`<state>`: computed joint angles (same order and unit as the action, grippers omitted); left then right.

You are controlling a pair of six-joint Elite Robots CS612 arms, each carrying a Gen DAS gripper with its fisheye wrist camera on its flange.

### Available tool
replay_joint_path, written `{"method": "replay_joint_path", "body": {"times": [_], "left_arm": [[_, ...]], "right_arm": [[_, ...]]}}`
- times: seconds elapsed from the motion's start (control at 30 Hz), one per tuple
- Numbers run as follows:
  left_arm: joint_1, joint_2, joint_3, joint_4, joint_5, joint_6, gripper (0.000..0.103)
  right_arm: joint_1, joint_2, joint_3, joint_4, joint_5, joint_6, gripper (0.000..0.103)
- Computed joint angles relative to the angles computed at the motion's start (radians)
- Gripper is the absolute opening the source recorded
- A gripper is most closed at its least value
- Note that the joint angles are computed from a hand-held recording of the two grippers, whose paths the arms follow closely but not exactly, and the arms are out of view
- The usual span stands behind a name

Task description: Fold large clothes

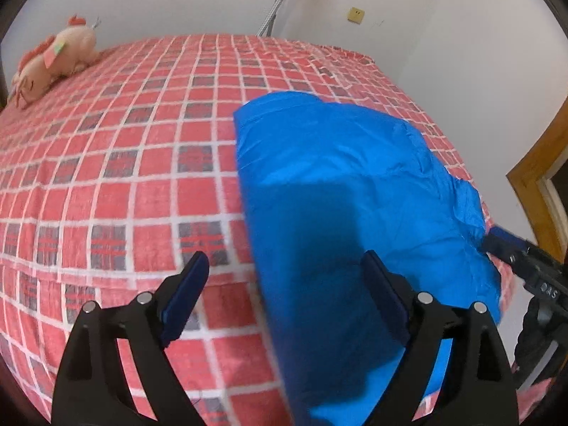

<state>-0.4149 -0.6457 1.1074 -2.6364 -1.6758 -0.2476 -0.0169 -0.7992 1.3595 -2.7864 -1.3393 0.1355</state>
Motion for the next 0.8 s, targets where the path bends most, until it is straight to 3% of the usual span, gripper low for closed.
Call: {"method": "replay_joint_path", "body": {"times": [0.2, 0.33, 0.53, 0.8], "left_arm": [[0.007, 0.001, -0.004, 0.052, -0.035, 0.032, 0.09], [0.007, 0.003, -0.005, 0.044, -0.039, 0.041, 0.092], [0.013, 0.02, -0.024, 0.065, -0.116, 0.033, 0.097], [0.023, 0.07, -0.079, 0.091, -0.262, 0.035, 0.1]], "right_arm": [[-0.025, -0.002, -0.027, 0.212, 0.13, -0.021, 0.071], [-0.024, 0.011, -0.054, 0.292, 0.154, -0.056, 0.079], [-0.028, 0.037, -0.083, 0.346, 0.188, -0.065, 0.089], [-0.055, 0.086, -0.111, 0.399, 0.378, -0.062, 0.091]]}}
